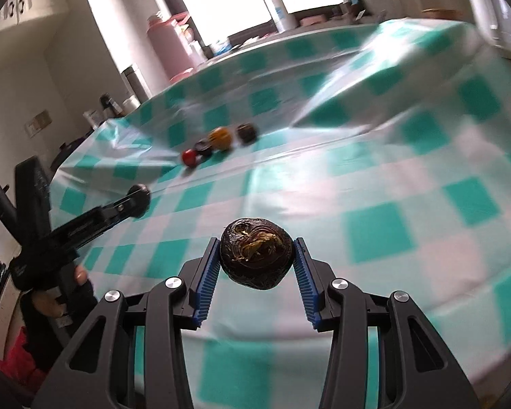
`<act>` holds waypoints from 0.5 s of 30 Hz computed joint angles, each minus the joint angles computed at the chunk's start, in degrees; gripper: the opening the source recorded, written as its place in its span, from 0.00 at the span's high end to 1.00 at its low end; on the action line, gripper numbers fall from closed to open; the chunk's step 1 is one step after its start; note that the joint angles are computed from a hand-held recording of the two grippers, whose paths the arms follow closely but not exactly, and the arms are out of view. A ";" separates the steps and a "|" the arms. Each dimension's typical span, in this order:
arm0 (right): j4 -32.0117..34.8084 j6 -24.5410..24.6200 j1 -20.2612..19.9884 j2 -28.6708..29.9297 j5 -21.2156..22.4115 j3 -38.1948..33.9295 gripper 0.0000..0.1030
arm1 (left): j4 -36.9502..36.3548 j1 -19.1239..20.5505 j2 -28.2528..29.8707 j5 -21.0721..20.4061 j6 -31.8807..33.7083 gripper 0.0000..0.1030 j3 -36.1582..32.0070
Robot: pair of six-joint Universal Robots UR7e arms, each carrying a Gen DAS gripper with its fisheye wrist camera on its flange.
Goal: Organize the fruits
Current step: 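Lift both dark wrinkled fruits and carry them over the white box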
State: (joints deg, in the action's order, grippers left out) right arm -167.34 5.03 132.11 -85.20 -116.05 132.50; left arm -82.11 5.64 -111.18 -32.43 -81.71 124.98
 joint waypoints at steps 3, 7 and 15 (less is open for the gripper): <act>0.57 0.89 -1.09 -4.97 -1.44 2.22 0.58 | -4.01 -1.94 4.03 -0.08 3.24 0.63 0.56; 2.98 1.85 -3.23 -12.66 -3.59 5.32 0.58 | -8.90 -3.35 9.01 -1.69 7.72 0.63 0.80; 6.32 3.16 -8.73 -24.83 -5.63 10.39 0.58 | -14.11 -5.07 16.14 -3.47 13.38 0.63 0.23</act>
